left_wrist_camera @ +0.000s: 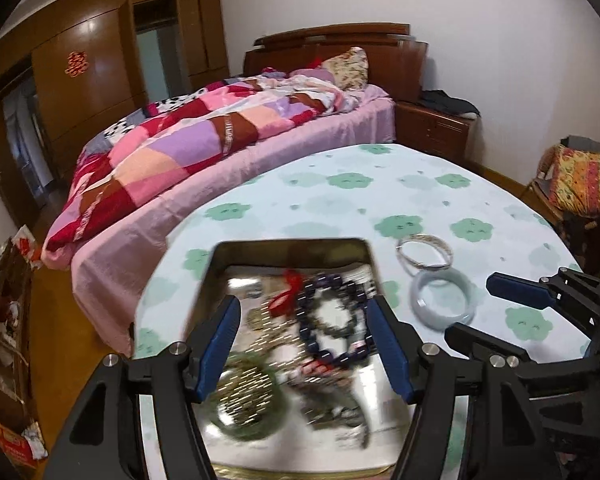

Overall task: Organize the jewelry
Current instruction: 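Move both open grippers toward the silver bangle and pale jade bangle, then grasp the silver bangle with the left gripper while the right gripper grasps the pale jade bangle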

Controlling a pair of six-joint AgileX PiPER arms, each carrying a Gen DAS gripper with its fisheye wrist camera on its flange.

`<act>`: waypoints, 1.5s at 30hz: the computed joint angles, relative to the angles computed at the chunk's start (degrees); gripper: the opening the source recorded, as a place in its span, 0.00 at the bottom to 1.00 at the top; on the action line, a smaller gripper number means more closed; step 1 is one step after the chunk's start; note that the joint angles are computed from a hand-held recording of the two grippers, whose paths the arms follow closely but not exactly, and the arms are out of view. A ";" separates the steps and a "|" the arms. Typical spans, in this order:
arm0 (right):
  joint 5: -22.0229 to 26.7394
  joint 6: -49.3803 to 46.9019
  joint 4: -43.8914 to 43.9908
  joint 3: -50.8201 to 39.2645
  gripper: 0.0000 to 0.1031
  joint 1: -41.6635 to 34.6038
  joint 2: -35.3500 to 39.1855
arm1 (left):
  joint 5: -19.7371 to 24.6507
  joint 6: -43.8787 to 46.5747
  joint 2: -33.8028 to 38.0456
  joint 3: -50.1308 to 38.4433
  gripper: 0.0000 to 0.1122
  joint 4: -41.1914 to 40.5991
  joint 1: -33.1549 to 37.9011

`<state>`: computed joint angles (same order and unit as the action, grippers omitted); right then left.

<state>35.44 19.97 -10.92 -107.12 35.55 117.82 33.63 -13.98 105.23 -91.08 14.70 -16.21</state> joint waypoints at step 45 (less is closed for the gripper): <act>17.04 5.56 -9.66 -4.89 0.13 -8.81 4.07 | 21.08 5.78 28.62 -44.39 0.59 -8.18 -9.38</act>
<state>52.47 25.53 -20.58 -112.02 26.75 121.89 54.71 -8.20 133.85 -135.48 6.51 -25.59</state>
